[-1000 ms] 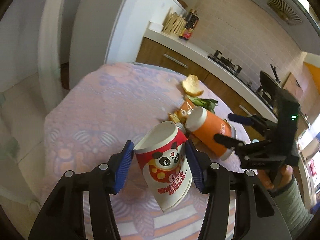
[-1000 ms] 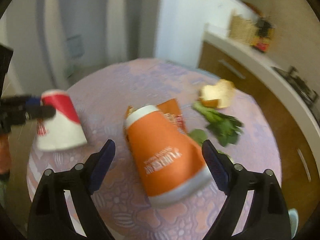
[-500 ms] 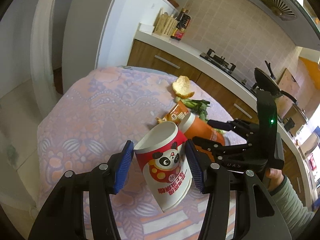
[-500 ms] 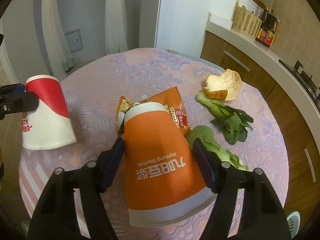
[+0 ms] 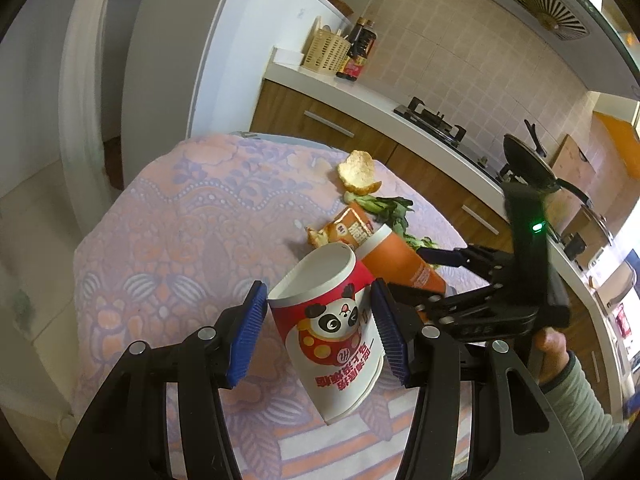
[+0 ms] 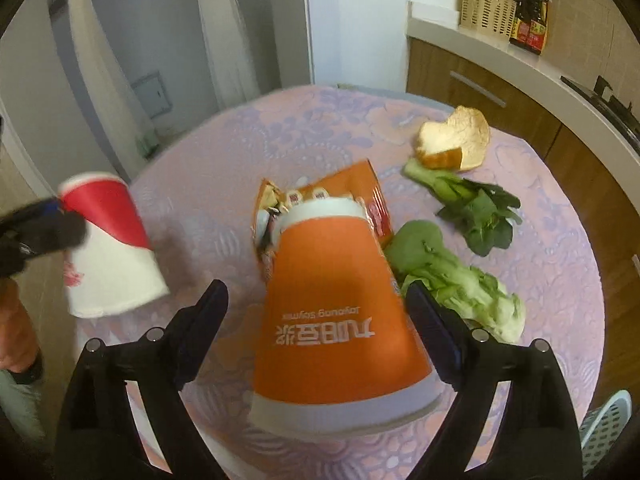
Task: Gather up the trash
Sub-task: 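Carry both cups over the blue basket and open both grippers to drop them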
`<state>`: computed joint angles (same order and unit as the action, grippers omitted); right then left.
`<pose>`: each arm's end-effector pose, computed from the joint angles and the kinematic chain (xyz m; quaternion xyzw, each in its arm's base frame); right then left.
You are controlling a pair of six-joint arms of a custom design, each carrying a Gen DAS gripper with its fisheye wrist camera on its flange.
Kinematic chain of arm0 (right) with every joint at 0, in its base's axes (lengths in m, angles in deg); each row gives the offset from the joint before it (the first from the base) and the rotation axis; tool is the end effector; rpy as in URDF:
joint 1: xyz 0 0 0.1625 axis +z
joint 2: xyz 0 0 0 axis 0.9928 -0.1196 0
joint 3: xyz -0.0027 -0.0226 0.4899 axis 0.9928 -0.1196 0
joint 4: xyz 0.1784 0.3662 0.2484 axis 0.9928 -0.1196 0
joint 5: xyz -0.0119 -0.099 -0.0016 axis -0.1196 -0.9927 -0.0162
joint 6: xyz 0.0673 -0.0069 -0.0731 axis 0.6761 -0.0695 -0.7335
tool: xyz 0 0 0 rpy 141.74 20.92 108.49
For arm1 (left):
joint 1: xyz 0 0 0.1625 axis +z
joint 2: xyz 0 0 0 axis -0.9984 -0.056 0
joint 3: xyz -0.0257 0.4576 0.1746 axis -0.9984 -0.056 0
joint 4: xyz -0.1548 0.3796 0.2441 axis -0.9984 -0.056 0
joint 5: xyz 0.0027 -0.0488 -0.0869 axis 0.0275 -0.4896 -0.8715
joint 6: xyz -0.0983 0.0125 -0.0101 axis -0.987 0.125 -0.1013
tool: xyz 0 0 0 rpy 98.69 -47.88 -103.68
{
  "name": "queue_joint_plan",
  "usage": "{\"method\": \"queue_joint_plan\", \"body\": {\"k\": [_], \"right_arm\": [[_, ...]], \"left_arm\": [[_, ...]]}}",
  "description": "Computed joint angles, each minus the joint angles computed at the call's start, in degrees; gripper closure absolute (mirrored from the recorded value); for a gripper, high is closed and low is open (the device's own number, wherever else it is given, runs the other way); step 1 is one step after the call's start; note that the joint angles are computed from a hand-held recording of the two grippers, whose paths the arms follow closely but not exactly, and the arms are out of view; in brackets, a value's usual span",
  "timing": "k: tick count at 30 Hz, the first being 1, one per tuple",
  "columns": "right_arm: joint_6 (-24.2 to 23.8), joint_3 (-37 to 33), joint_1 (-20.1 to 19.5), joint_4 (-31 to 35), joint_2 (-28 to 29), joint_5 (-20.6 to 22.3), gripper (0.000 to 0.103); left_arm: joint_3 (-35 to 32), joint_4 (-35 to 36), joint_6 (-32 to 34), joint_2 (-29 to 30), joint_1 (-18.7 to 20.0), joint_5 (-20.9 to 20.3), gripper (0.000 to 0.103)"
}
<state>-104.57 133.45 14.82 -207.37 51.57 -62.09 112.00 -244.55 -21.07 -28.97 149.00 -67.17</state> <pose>0.2221 -0.8643 0.1170 0.4240 -0.8715 0.1165 0.2169 -0.1742 -0.7385 0.1883 0.0964 0.8918 -0.4029 0.1821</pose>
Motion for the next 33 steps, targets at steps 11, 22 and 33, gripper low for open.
{"method": "queue_joint_plan", "body": {"k": [11,22,33], "right_arm": [[7.6,3.8,-1.9,-0.9,-5.4,7.7,0.045],[10.4,13.7,-6.7,-17.8,-17.1,8.3,0.045],[19.4,11.1,-18.0,-23.7,-21.7,0.2,0.045]], "left_arm": [[-0.9,-0.3,2.1,0.4,-1.0,-0.3,0.052],[-12.8,6.8,8.0,9.7,-4.9,-5.9,0.052],[-43.7,25.3,11.3,32.7,-9.7,-12.1,0.052]]}}
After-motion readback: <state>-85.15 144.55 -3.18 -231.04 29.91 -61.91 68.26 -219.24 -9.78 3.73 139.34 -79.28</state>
